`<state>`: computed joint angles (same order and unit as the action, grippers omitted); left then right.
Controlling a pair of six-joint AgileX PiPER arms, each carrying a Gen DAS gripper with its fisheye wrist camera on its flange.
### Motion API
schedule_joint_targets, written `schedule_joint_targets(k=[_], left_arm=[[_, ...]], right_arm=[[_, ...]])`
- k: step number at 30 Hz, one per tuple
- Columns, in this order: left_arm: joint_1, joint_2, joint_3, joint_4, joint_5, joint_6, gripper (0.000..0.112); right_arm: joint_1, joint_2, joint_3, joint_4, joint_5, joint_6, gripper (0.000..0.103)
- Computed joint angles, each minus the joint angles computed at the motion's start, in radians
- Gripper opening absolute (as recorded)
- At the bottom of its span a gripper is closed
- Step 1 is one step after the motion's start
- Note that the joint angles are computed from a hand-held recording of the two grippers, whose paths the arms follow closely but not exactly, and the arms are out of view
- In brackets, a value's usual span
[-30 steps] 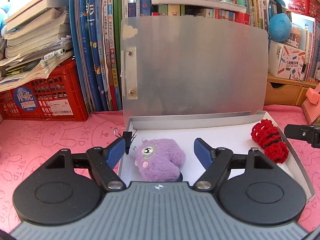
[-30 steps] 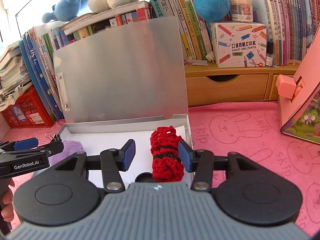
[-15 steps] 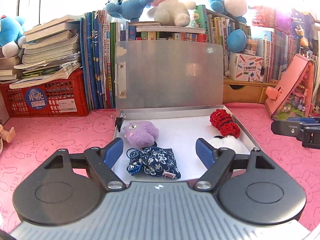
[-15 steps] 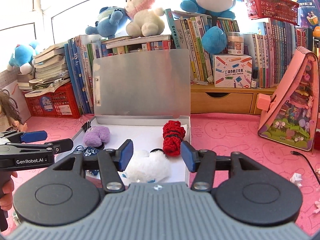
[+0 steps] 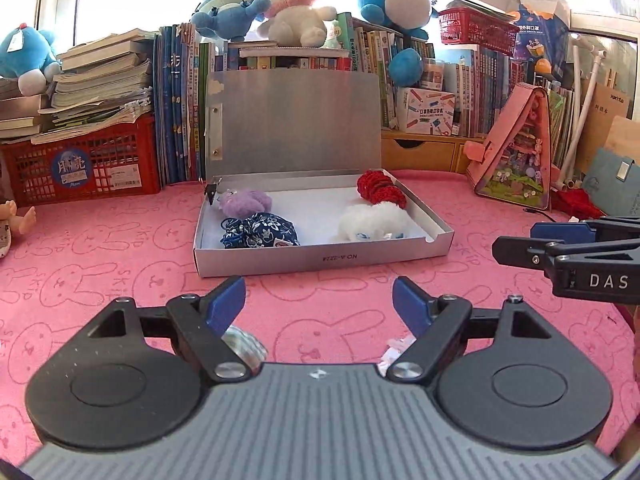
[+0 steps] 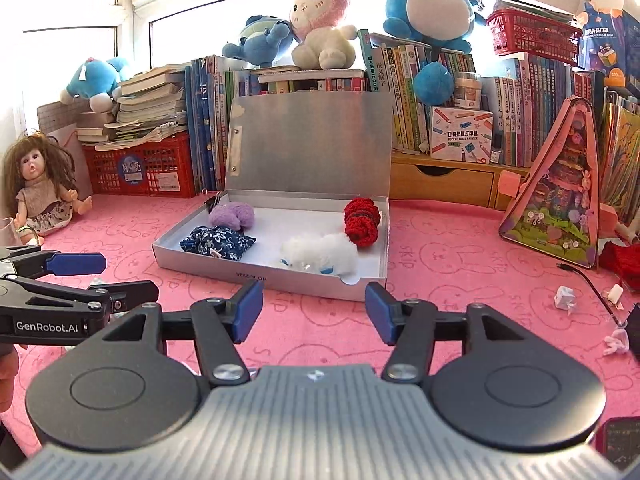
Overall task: Organize objects
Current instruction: 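Move both grippers back from the box toward the remaining items, then grasp the crumpled white paper with the left gripper while the right grasps a black lid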
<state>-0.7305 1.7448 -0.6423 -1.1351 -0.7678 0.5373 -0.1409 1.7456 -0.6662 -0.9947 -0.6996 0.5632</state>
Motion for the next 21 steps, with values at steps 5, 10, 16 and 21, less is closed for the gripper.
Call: schedule_joint_targets(k=[5, 10, 16, 21], left_arm=[[-0.150, 0.044, 0.040, -0.090, -0.145, -0.033, 0.084], [-0.236, 0.085, 0.053, -0.113, -0.192, -0.089, 0.083], [-0.302, 0.139, 0.040, -0.135, -0.203, -0.124, 0.065], [-0.336, 0.164, 0.039, -0.119, -0.193, -0.157, 0.055]], right_arm=[[-0.030, -0.007, 0.109, 0.075, -0.049, -0.132, 0.072], [-0.054, 0.011, 0.197, 0.148, -0.105, -0.244, 0.072], [-0.076, 0.028, 0.275, 0.215, -0.172, -0.354, 0.072], [-0.125, 0.042, 0.306, 0.202, -0.207, -0.362, 0.072]])
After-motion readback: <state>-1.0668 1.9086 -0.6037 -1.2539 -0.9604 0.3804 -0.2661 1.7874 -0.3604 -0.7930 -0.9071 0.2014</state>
